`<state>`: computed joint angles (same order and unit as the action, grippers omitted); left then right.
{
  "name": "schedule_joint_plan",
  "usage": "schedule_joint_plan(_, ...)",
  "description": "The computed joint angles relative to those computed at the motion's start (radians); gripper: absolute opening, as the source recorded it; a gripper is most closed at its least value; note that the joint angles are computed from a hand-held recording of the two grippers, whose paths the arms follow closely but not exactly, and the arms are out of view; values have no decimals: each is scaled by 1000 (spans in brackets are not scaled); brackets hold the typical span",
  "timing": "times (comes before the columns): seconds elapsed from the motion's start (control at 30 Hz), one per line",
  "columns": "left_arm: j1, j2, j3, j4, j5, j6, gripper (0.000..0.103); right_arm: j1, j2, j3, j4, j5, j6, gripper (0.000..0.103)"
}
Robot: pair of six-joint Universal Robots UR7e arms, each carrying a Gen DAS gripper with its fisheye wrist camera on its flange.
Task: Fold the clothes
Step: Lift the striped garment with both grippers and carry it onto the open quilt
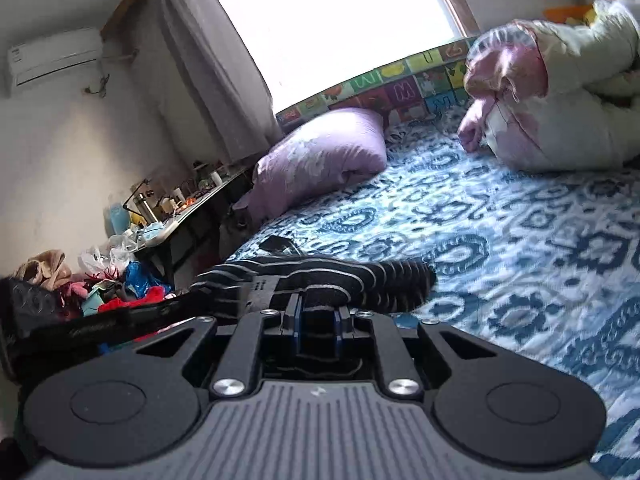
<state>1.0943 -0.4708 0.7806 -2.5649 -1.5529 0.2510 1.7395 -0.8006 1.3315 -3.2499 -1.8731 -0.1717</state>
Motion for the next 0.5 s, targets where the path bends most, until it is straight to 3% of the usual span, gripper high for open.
schedule_joint_plan(0.13,30,-109,304,-39,99,-7,6,-43,-17,134,-5,1,72,19)
schedule_joint_plan(0.17,40,-128,365,-36,129,-24,13,-59,-19,180,9,-11,112,26)
schedule_joint_plan(0.27,75,-180,517,-52,180,-106,29,-105,-26,308,85,-69,251,28)
schedule_joint_plan(0.37,103,-218,588,-109,149,-189,46,-146,-51,450,-41,-15,314,29)
schedule_joint_plan(0.5,110,-224,581,-126,134,-243,46,-154,-78,491,-133,19,338,38)
